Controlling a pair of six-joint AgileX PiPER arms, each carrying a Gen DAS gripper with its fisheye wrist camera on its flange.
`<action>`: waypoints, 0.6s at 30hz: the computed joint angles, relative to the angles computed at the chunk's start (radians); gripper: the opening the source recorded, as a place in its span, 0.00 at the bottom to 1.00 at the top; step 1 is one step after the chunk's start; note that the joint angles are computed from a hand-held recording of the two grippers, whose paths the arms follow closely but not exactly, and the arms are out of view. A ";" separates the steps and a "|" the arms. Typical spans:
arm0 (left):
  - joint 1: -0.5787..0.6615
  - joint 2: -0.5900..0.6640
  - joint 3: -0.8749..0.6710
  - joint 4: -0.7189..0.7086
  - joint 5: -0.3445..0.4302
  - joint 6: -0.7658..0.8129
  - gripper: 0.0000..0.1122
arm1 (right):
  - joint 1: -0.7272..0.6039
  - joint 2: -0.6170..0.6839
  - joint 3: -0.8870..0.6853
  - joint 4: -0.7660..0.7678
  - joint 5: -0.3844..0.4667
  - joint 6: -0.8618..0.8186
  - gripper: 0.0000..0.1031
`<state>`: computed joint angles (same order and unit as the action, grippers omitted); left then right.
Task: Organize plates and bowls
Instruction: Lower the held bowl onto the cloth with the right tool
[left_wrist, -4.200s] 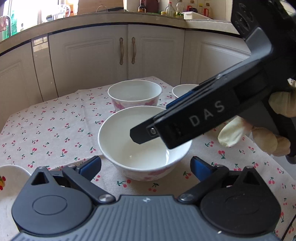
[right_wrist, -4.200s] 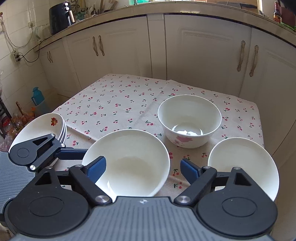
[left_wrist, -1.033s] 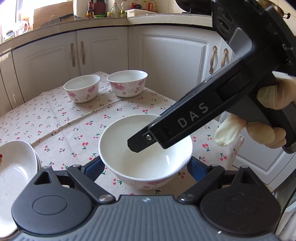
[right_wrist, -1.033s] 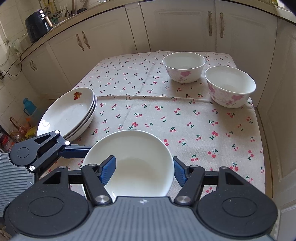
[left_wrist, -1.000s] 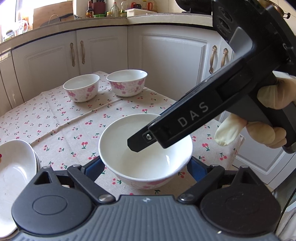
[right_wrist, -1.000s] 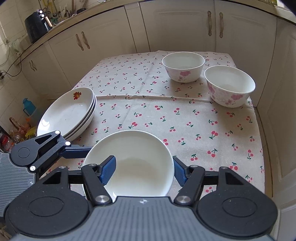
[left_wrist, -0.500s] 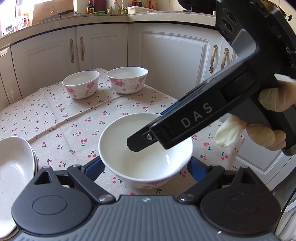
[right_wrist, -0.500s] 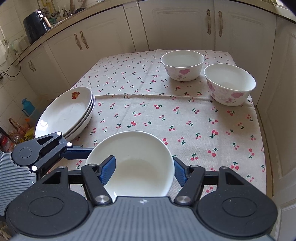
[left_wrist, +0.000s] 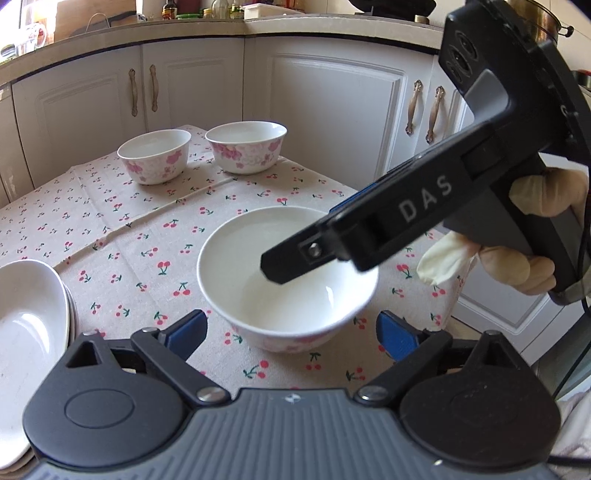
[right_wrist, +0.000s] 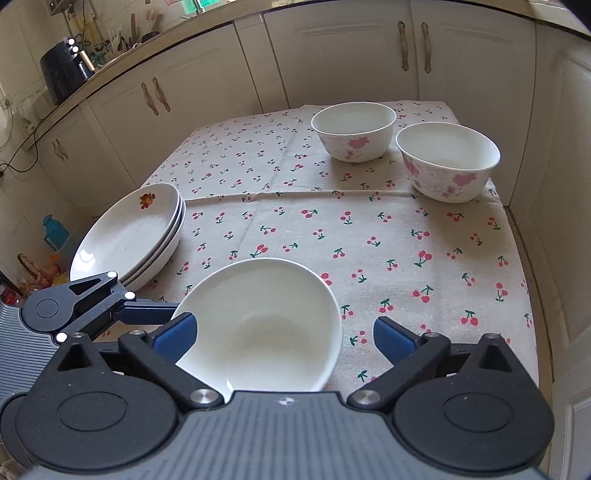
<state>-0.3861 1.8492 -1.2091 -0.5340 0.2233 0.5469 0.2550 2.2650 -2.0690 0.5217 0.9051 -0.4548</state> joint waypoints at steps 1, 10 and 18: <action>0.004 -0.005 0.005 -0.014 0.008 0.015 0.87 | -0.004 -0.009 0.018 0.006 -0.009 0.002 1.00; 0.036 -0.049 0.038 -0.036 0.036 0.014 0.87 | -0.005 -0.135 0.249 0.064 -0.210 -0.023 1.00; 0.061 -0.068 0.019 0.004 0.128 -0.029 0.87 | 0.026 -0.198 0.363 -0.015 -0.395 0.037 1.00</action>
